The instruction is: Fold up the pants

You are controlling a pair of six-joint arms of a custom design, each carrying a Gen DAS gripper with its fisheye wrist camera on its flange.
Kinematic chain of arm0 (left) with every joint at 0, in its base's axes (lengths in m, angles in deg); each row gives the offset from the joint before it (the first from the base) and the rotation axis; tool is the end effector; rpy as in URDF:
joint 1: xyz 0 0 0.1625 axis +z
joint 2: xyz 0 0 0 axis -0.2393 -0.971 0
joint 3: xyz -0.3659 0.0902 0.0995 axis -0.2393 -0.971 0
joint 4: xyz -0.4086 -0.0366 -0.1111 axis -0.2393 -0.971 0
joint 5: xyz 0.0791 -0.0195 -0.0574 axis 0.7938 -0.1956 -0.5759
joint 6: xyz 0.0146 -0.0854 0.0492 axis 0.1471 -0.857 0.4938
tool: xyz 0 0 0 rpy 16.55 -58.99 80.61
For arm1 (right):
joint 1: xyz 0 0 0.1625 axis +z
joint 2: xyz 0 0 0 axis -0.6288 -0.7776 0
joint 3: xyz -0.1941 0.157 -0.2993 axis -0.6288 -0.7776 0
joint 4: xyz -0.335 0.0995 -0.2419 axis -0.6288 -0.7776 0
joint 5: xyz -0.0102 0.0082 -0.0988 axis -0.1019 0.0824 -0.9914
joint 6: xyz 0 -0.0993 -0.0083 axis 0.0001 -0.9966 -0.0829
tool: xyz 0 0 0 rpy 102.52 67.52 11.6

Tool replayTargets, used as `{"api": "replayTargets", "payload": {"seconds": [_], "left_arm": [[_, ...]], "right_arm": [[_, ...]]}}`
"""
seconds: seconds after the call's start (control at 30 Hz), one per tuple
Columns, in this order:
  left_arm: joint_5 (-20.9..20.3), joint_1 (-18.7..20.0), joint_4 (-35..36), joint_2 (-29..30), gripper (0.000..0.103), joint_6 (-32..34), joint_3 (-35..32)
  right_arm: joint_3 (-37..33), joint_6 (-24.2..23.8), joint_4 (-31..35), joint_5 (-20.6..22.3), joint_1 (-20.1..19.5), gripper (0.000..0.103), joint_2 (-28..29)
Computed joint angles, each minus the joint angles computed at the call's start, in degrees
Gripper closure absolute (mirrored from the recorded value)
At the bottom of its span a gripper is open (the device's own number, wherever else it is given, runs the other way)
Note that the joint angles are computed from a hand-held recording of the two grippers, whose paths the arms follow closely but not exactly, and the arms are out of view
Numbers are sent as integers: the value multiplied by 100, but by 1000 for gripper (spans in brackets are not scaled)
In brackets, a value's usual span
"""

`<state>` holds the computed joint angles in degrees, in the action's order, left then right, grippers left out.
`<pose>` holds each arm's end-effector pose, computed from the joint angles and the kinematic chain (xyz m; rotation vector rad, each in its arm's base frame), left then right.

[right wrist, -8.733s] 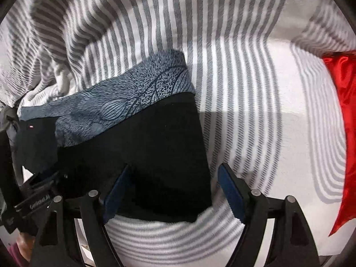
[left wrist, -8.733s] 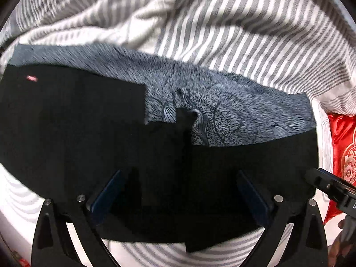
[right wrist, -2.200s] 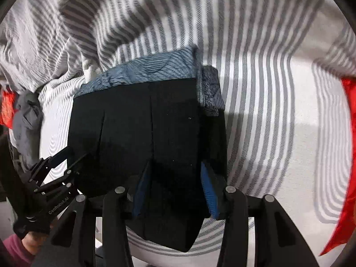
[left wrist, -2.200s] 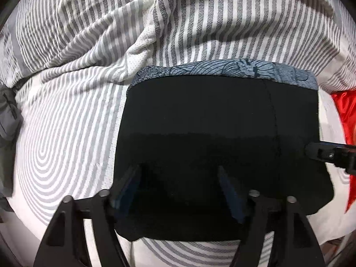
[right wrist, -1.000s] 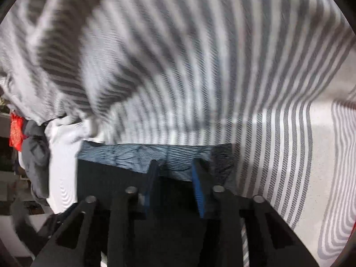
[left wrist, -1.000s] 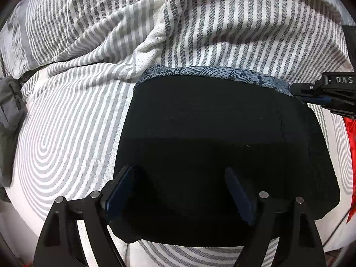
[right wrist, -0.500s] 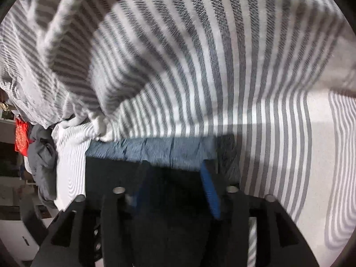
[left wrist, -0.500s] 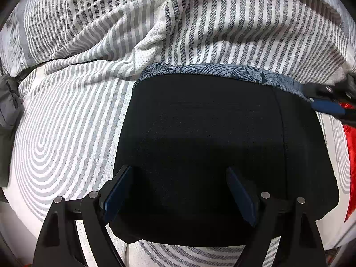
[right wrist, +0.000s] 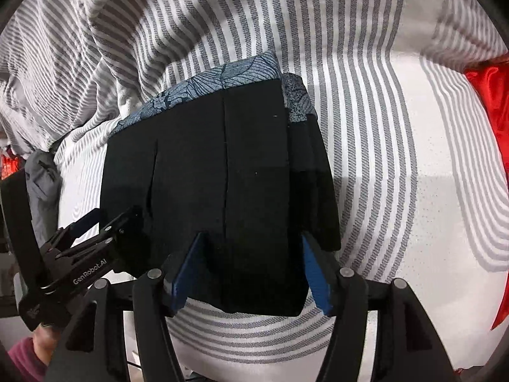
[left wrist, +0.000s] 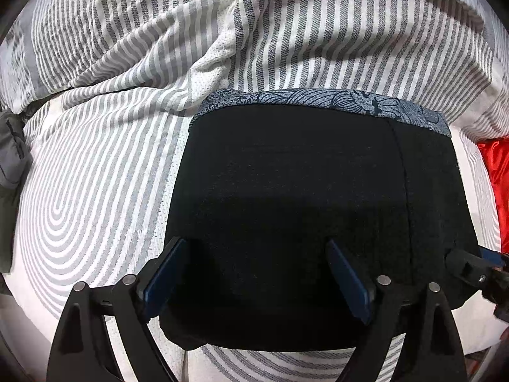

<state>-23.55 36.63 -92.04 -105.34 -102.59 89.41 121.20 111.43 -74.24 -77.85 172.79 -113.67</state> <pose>-0.1466 -0.2591 0.3700 0.1305 2.3586 -0.2933 0.4335 -0.3246 0.1167 -0.0372 -2.6151 0.2079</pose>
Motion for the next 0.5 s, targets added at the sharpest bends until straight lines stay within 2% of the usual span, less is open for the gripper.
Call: {"api": "replayTargets", "payload": {"seconds": [0.07,0.17,0.5], "left_arm": [[1,-18,7,-27,13,11,16],[0,-32,-7,-95,13,58,51],[-28,1,-40,-225,13,162,86]], "right_arm": [[-75,-58,29,-34,33,24,141],[-136,-47,68,-147,72,20,249],[-151,-95,-193,-152,57,13,425]]}}
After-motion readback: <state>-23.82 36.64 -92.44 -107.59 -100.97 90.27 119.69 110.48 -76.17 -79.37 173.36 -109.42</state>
